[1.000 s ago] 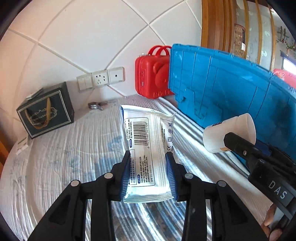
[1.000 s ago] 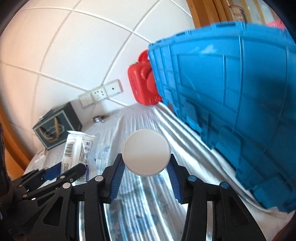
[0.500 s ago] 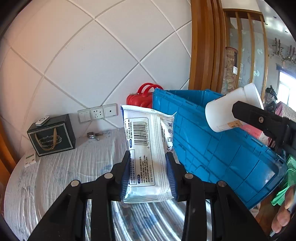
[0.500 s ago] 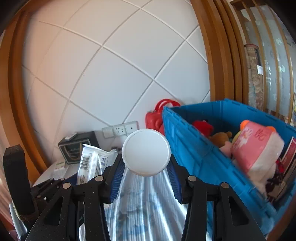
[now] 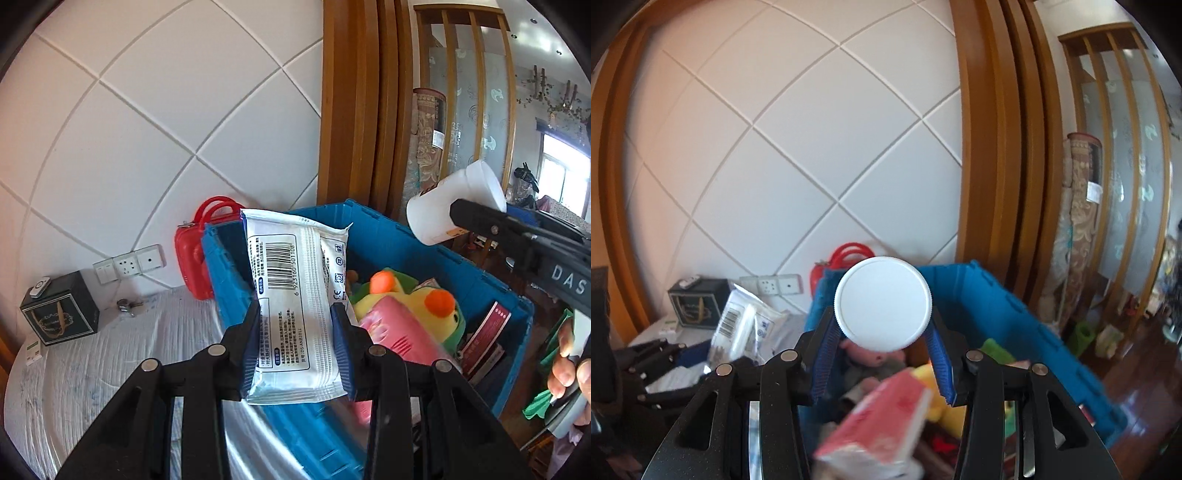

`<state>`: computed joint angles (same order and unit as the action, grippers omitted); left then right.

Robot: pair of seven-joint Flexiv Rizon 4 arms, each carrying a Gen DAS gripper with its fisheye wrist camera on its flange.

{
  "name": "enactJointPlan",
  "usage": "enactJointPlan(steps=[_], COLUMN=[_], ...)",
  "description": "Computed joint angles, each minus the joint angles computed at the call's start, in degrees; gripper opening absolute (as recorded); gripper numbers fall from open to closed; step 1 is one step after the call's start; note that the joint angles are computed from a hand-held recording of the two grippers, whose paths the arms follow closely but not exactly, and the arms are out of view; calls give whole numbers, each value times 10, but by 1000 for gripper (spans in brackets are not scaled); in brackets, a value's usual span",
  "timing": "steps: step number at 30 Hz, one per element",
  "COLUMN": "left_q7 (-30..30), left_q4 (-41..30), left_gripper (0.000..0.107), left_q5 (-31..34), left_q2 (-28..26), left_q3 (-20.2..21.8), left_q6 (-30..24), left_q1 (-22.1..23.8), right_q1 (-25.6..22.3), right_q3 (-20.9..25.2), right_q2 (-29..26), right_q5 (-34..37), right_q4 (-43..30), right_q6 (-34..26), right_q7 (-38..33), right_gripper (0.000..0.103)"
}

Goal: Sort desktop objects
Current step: 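Carry the packet and pill bottle into the blue bin and release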

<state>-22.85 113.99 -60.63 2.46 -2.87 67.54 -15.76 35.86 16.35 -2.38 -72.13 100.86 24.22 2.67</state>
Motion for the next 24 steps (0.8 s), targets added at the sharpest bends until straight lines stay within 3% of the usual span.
enactJointPlan(steps=[4,7,10,15,21,24], left_q7=[-216,-373,-475,-576,-632,-666], left_q4=[-74,-155,-242,-347,-422,-455], left_gripper=[35,35,35,35,36,41], left_q5=[211,373,473,561,555,576], left_q2=[-51,-95,-146,-205,-253,-268], left_q3=[-25,-29,-26,-21,-25,-13], left_q6=[-28,-100,-168,-243,-290,-311], left_q1=[8,8,1,-24,-29,-41], right_q1=[-70,-115,-142,-166,-174,-177], right_q3=[-23,-36,-44,-56,-66,-74], right_q2=[59,71,59,26,-4,-15], right_q5=[94,193,270,350,370,368], right_q4=[59,79,73,45,21,4], right_q6=[102,161,181,170,171,168], right_q7=[-128,-233,-327,-419,-452,-460], right_gripper=[45,45,46,45,46,46])
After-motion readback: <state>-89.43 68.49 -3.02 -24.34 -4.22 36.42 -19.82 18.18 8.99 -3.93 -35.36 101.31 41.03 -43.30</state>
